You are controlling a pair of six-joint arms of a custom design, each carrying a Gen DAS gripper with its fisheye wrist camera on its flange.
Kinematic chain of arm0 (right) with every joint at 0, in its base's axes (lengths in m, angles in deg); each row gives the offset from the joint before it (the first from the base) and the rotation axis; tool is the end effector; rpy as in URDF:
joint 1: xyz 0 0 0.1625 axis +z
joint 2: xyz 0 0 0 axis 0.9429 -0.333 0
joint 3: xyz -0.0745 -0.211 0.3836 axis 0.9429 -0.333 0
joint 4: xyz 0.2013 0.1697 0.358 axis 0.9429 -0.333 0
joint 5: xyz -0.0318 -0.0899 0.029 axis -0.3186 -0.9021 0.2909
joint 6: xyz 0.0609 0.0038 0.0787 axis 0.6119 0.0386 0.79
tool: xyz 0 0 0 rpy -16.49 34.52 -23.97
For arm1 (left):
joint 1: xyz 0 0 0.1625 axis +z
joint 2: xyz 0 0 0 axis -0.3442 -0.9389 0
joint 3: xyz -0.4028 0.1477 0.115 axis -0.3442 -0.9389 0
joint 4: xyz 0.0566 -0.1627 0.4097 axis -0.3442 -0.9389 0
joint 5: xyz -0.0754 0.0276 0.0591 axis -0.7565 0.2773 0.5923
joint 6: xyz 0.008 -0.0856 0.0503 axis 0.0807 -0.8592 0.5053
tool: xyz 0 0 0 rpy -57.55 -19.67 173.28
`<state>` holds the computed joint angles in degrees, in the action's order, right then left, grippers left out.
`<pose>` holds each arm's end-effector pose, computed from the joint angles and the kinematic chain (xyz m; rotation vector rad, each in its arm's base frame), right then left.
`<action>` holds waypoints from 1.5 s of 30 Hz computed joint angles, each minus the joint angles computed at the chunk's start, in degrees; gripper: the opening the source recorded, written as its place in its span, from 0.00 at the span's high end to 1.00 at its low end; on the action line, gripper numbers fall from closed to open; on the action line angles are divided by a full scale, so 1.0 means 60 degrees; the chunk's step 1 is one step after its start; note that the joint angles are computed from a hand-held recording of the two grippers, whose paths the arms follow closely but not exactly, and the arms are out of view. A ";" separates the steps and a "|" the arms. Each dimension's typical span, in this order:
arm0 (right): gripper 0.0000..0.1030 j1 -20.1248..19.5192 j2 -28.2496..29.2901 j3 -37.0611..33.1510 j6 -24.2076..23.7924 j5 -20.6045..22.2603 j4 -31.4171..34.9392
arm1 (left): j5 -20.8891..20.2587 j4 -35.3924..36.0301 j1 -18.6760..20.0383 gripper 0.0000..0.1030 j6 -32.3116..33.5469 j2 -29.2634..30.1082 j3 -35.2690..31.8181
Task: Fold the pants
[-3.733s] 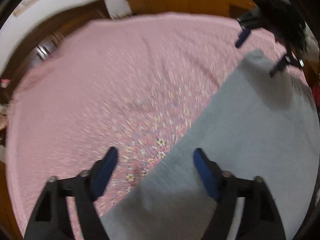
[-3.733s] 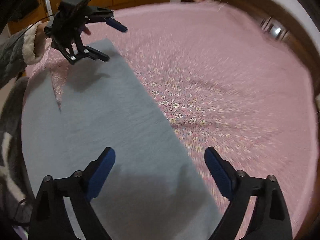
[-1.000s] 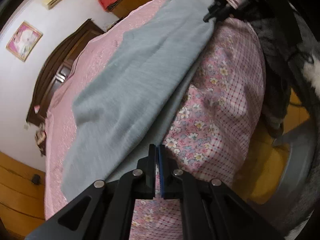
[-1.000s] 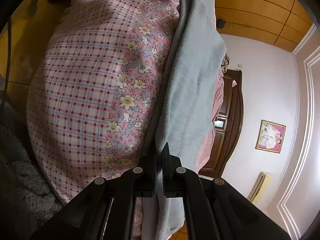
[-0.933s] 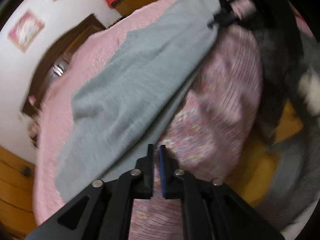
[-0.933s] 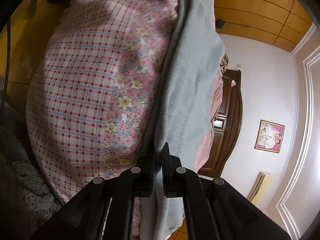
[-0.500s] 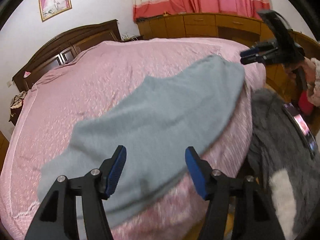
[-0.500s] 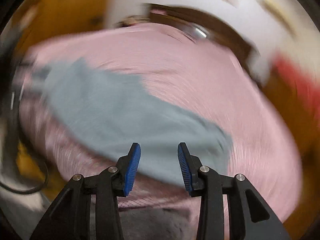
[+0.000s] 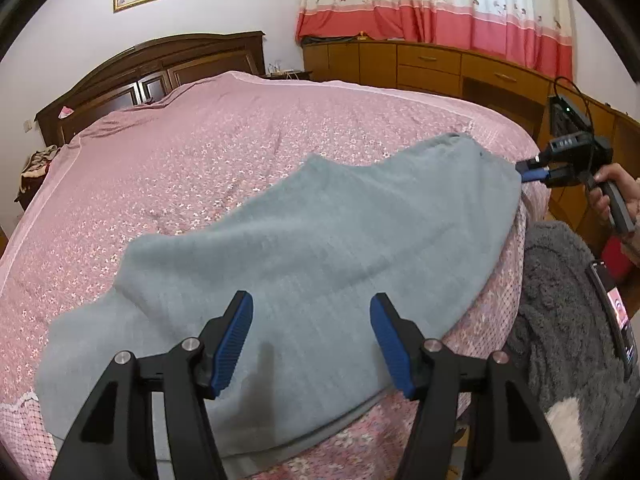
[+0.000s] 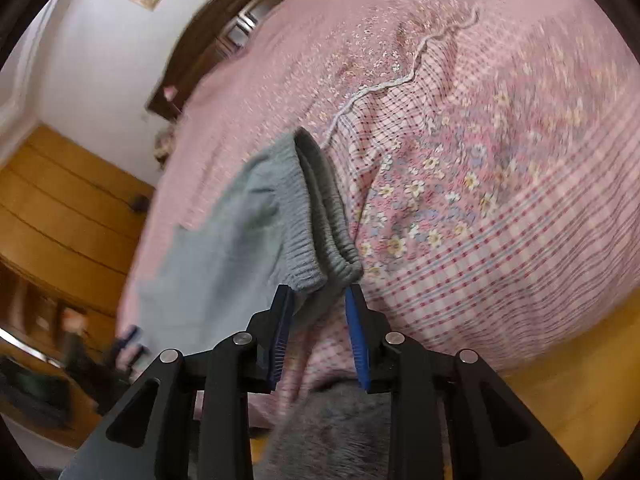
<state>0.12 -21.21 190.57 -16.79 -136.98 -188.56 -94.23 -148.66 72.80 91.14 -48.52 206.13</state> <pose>-0.0248 -0.5187 0.2704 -0.1446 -2.9548 0.9894 -0.2015 -0.5772 0.1959 1.0711 2.2879 -0.7153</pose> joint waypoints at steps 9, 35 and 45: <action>0.80 -0.0205 0.0304 -0.0349 0.0397 0.0353 -0.0102 | 0.0198 -0.0126 0.0148 0.38 -0.0176 0.0063 0.0012; 0.61 0.5641 0.3261 -0.1018 -0.7554 -0.8788 -0.5959 | 0.0450 0.0259 0.0646 0.37 -0.1225 -0.1404 0.0470; 0.60 0.7413 0.5868 -0.2910 -0.7918 -0.8127 -0.3400 | 0.1092 0.0128 0.1252 0.31 -0.1612 -0.2141 0.0613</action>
